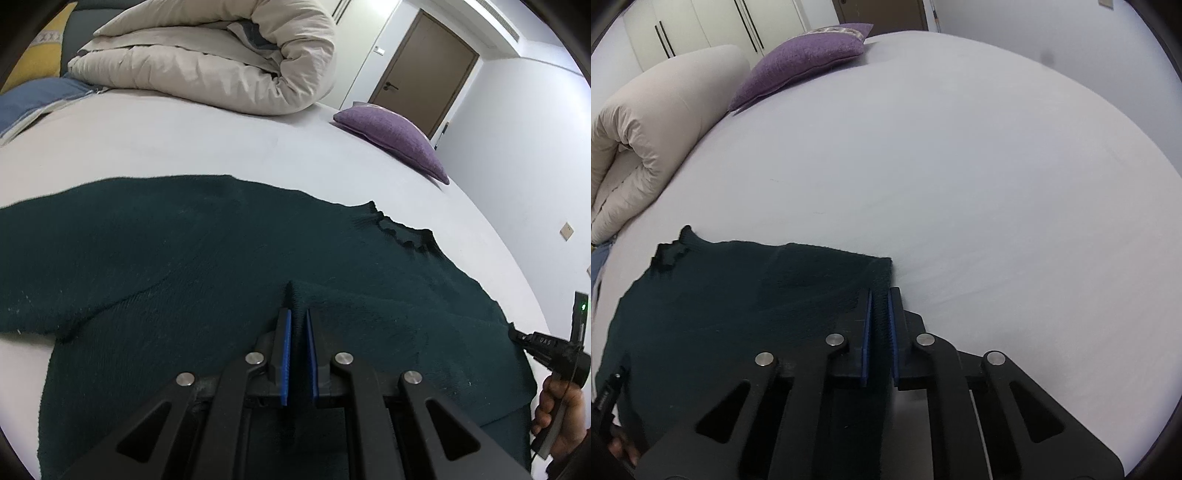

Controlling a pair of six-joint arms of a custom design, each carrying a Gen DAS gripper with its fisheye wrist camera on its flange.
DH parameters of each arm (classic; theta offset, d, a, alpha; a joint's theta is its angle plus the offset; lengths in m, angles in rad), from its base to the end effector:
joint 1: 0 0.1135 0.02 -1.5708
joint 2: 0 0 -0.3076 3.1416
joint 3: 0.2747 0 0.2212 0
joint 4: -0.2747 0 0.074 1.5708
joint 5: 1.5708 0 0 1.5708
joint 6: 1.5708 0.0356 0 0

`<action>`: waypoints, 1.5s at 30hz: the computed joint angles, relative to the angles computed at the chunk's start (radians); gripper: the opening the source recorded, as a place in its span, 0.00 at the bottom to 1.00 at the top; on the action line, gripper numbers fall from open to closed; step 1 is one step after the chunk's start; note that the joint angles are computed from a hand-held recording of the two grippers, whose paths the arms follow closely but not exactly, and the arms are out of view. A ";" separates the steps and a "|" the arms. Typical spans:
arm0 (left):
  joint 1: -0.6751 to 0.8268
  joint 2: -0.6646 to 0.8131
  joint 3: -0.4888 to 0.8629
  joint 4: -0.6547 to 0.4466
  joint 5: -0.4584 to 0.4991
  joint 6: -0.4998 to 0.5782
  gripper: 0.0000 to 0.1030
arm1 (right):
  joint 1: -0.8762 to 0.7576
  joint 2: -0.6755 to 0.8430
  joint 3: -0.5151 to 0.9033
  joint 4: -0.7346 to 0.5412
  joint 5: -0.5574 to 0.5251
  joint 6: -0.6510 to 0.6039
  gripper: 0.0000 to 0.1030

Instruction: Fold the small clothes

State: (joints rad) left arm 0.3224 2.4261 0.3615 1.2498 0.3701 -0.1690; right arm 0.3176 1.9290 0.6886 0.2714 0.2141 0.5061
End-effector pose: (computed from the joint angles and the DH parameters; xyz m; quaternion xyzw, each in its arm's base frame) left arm 0.2674 0.0757 0.0214 -0.1563 0.9026 -0.1427 0.3748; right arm 0.3019 0.0913 0.1300 0.1209 0.9424 0.0244 0.3109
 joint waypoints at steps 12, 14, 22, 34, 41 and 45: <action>0.025 0.024 0.017 -0.006 0.036 -0.001 0.13 | 0.043 -0.289 -0.219 0.067 0.040 0.142 0.14; 0.019 0.022 0.014 -0.001 0.027 0.002 0.13 | 0.138 -0.302 -0.233 0.048 0.061 0.118 0.14; 0.030 -0.025 0.028 -0.090 0.068 0.011 0.28 | 0.126 -0.184 -0.335 0.216 -0.036 0.138 0.15; 0.739 -0.318 0.086 -0.615 0.420 0.334 0.64 | 0.840 -0.545 -0.160 -0.256 0.731 0.291 0.95; 1.136 -0.091 0.523 -1.115 0.473 0.397 0.64 | 0.922 -0.445 -0.074 -0.166 0.501 0.348 0.95; 1.173 -0.024 0.619 -1.180 0.508 0.352 0.65 | 0.936 -0.372 -0.052 -0.102 0.390 0.407 0.83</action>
State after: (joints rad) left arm 1.4955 2.4025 0.9809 0.0702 0.8780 0.1831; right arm 1.2534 1.5566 0.6369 0.1693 0.6039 0.9132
